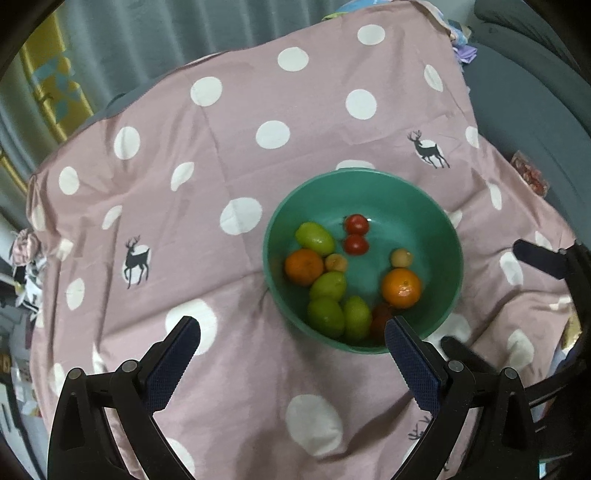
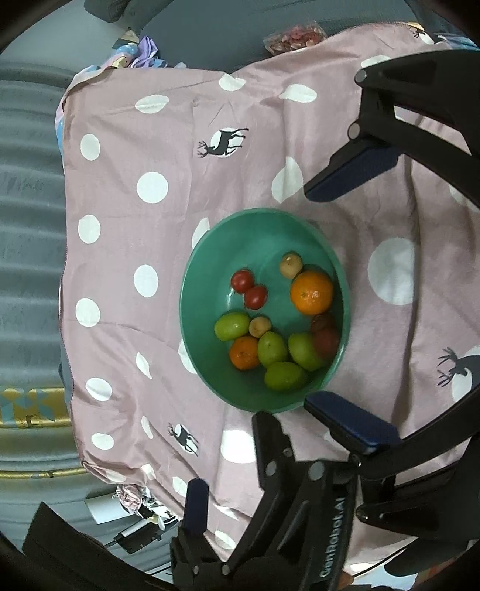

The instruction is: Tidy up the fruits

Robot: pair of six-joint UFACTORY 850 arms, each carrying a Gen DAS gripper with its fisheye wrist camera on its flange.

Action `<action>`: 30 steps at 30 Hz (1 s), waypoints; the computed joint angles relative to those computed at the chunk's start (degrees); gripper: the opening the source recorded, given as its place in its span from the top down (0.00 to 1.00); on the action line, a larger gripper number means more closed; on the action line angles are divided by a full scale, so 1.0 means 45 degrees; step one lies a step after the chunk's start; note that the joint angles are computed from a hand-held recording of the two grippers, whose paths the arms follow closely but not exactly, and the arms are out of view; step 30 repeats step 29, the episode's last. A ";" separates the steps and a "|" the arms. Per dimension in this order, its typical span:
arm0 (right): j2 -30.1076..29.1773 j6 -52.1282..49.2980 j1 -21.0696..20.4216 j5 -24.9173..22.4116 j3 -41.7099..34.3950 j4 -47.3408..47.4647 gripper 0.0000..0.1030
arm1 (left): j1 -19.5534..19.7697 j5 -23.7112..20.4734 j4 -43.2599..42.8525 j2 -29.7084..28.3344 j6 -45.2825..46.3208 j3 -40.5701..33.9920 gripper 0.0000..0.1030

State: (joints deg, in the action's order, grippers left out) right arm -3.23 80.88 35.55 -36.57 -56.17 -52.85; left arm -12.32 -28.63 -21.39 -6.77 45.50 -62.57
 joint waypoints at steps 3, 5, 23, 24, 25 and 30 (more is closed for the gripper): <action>0.0078 0.0349 0.0068 -0.0424 0.0032 -0.0220 0.00 | -0.0061 0.0510 0.0547 0.0153 -0.0457 0.0191 0.03; 0.0246 0.0706 0.0050 -0.0393 0.0107 -0.0377 0.00 | -0.0097 0.0614 0.0791 0.0158 -0.0639 0.0223 0.03; 0.0197 0.0846 0.0154 -0.0613 -0.0088 -0.0671 0.00 | -0.0323 0.0981 0.1702 0.0100 -0.1504 0.0313 0.03; 0.0175 0.0847 0.0153 -0.0624 -0.0100 -0.0663 0.00 | -0.0316 0.0999 0.1637 0.0092 -0.1447 0.0317 0.03; 0.0194 0.0868 0.0159 -0.0621 -0.0094 -0.0680 0.00 | -0.0303 0.1022 0.1551 0.0076 -0.1374 0.0323 0.03; 0.0223 0.0920 0.0109 -0.0546 -0.0039 -0.0688 0.00 | -0.0275 0.0939 0.1495 -0.0076 -0.1457 0.0242 0.03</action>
